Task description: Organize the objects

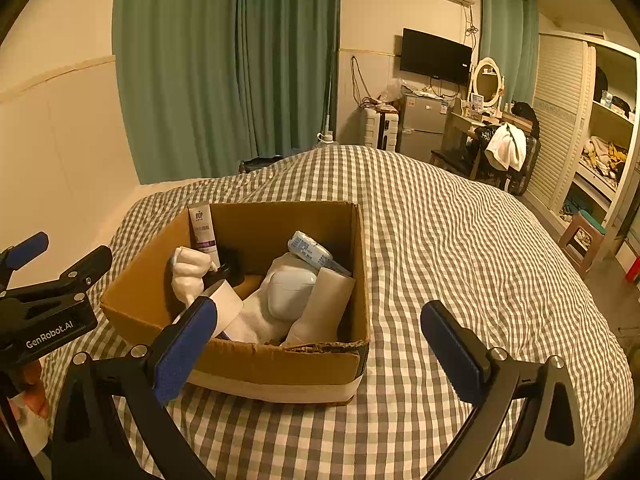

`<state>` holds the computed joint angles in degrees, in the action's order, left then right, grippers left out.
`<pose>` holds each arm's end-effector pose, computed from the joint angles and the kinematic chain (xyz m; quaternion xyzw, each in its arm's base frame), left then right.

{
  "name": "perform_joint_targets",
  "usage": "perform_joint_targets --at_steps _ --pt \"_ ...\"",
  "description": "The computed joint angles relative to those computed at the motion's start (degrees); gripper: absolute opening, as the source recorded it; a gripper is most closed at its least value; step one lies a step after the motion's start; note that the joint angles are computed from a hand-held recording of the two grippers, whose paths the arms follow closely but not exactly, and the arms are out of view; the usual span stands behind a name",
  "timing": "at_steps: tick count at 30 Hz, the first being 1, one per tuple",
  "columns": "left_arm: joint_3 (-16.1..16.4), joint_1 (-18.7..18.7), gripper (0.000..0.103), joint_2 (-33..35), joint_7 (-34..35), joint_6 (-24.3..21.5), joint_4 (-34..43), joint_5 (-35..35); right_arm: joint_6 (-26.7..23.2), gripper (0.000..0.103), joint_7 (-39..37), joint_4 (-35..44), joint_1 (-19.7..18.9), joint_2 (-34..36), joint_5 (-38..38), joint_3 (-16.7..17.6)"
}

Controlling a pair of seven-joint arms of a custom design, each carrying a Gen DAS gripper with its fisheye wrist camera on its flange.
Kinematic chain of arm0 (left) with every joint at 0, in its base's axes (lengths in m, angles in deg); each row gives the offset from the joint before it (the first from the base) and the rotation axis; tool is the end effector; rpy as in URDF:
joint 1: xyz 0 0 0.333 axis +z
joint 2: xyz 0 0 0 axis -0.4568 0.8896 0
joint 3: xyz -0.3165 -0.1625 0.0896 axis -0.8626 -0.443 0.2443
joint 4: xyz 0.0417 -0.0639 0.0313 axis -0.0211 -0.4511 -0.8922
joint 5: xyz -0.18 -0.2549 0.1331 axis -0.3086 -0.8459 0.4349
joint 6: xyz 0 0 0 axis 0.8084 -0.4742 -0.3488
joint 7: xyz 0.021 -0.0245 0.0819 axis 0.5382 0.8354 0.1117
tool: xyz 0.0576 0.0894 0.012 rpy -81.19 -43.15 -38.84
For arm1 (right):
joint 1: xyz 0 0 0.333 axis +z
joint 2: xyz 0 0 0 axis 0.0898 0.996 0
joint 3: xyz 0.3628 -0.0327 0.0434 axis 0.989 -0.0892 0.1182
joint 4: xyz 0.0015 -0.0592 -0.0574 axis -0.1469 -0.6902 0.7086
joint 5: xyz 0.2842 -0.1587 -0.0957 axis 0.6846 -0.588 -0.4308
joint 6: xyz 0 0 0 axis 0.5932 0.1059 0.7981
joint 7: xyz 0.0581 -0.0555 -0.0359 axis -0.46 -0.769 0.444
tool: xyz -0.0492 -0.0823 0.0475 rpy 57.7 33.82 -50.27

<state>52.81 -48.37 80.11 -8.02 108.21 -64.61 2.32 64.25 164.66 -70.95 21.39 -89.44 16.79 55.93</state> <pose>0.4708 -0.3327 0.6098 -0.6042 0.6423 -0.2999 0.3640 0.4459 0.2512 0.6229 -0.6329 0.6373 -0.3205 0.3008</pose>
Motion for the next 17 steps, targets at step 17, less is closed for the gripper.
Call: perform_joint_targets --at_steps 17 --pt "-0.1 0.1 0.103 -0.8 -2.1 0.1 -1.0 2.2 0.2 0.102 -0.4 -0.4 0.0 0.0 0.4 0.0"
